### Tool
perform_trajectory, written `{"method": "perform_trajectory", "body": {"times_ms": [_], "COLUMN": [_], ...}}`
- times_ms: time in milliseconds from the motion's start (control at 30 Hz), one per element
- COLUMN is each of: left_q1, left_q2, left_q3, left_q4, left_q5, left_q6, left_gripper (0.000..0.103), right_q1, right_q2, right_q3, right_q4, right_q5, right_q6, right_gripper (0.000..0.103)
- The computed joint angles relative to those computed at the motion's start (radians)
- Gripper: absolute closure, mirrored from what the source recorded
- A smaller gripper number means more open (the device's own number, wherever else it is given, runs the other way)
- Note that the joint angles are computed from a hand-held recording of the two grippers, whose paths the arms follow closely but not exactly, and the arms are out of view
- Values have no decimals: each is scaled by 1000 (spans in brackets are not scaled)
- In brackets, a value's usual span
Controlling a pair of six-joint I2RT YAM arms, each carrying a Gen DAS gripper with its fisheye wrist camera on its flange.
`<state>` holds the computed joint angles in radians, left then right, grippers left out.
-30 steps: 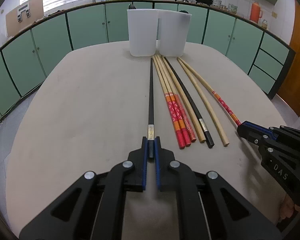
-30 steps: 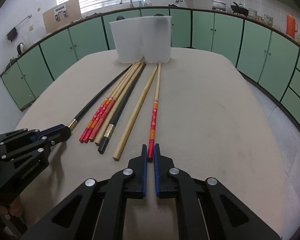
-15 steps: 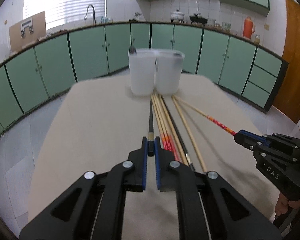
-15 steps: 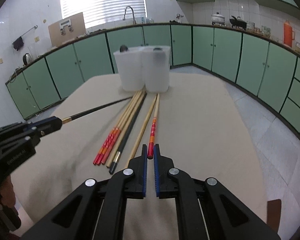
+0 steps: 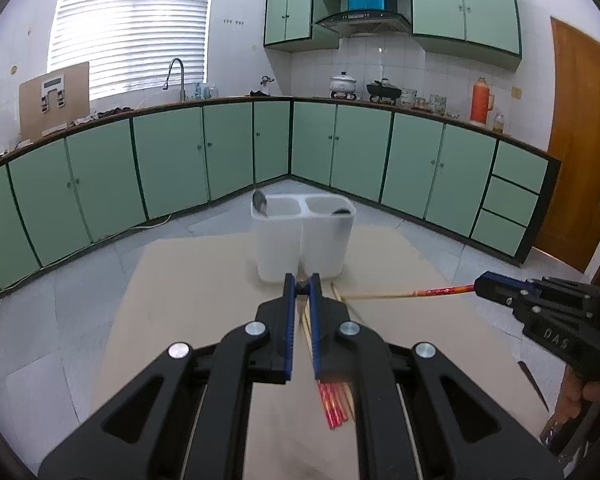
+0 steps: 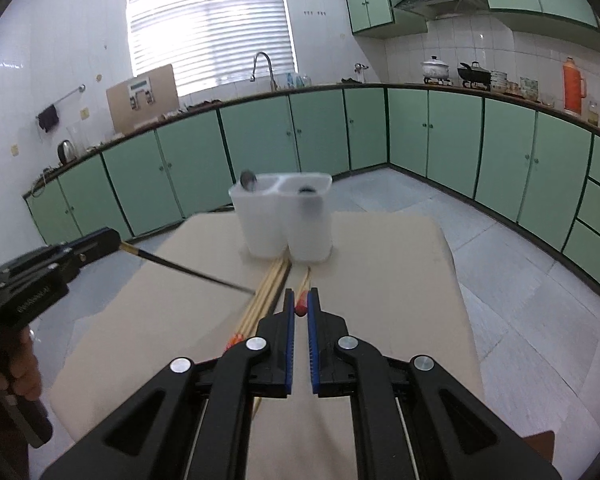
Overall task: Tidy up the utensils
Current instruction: 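Lift both chopsticks, lower them into the white holder, and open both tools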
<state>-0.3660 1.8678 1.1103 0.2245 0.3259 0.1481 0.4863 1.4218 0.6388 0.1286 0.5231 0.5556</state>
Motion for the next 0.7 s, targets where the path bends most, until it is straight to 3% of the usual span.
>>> {"method": "perform_trajectory", "body": {"times_ms": [267, 700], "left_q1": [-1, -3], "left_q2": [43, 70], "left_q3": [157, 325], "left_q4": [-89, -156], "left_q5": [47, 92], "left_q6": [-15, -25], "left_gripper": [97, 97], "right_q1": [-122, -230], "right_q2": [-52, -9], "right_q3": [139, 383], "right_q4": [-108, -247], "right_q5": [-168, -319], "right_q6": [-133, -268], "right_gripper": [97, 97]}}
